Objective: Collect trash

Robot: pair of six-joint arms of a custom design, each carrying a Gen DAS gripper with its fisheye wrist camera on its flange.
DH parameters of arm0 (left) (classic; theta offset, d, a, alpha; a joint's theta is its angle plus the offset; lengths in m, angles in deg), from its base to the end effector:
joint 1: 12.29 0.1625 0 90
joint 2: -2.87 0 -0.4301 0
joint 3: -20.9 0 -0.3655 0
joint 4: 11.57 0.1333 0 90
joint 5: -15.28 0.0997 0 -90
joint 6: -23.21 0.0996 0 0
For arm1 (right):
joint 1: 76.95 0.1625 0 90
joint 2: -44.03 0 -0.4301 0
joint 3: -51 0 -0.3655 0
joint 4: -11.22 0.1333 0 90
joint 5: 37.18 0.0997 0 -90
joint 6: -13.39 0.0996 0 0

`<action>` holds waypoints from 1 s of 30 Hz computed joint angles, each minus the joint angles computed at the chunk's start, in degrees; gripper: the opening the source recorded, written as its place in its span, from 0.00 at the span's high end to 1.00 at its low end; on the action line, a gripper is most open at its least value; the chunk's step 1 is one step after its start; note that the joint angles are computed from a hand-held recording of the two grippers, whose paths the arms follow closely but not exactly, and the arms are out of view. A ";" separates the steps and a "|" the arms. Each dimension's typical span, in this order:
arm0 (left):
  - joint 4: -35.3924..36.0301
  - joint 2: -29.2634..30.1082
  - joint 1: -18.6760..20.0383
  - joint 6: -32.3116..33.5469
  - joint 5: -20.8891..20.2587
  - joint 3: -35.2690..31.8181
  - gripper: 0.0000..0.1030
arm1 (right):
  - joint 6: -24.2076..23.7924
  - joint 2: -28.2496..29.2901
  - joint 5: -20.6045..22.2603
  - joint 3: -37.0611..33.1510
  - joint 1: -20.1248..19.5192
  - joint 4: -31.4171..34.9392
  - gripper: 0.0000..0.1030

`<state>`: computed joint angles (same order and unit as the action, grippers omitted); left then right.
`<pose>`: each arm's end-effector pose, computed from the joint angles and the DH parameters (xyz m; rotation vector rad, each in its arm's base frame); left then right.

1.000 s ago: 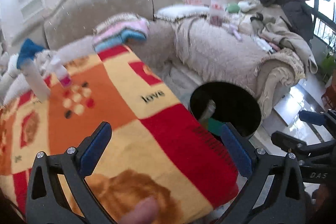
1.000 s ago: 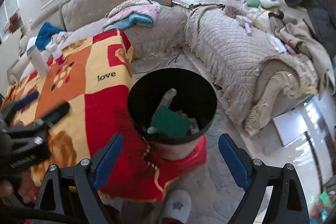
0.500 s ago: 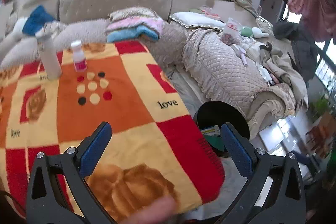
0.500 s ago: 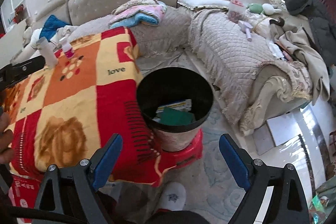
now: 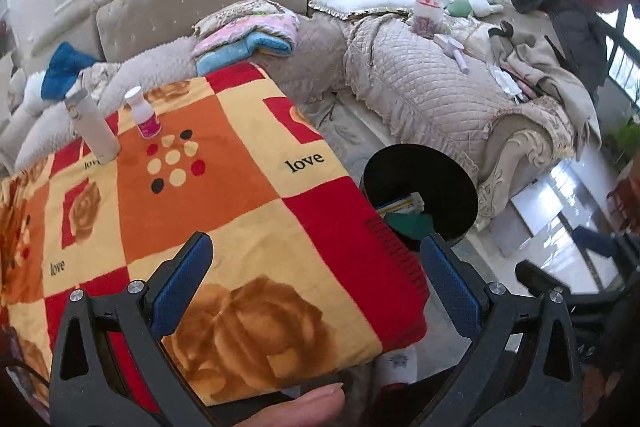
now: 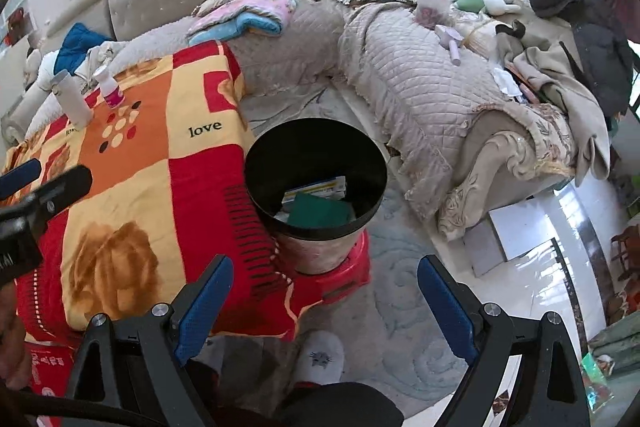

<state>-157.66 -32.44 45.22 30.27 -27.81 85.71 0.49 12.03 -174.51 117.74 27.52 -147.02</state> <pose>-0.2499 -0.7759 0.2149 0.5643 2.2768 -0.7607 0.2544 -0.7456 0.1809 0.2428 -2.2451 0.6872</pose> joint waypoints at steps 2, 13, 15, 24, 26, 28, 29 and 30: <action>0.46 -0.39 -0.06 -0.72 -0.43 0.69 0.00 | -0.56 -0.42 -0.22 0.64 0.10 -0.60 0.11; 7.12 1.24 0.02 -4.98 -1.48 -3.69 0.00 | 1.05 0.48 1.77 -4.98 -0.46 8.30 0.11; 9.90 2.33 0.17 -5.86 -0.98 -6.23 0.00 | 2.41 0.75 2.82 -6.77 -0.86 11.00 0.11; 22.54 8.02 1.06 -9.56 0.53 -19.04 0.00 | 2.39 4.19 4.04 -16.51 -1.53 19.71 0.11; 23.52 9.24 1.19 -9.42 0.87 -21.33 0.00 | 1.79 5.30 3.84 -18.82 -1.60 20.78 0.11; 24.67 10.62 1.41 -9.56 1.15 -23.99 0.00 | 1.40 6.41 3.61 -21.03 -1.72 21.41 0.11; 25.56 11.37 1.55 -9.76 1.12 -25.47 0.00 | 1.30 6.70 3.63 -21.62 -1.82 21.70 0.11; 26.36 11.95 1.63 -9.89 1.08 -26.66 0.00 | 1.22 7.06 3.69 -22.42 -1.91 22.18 0.11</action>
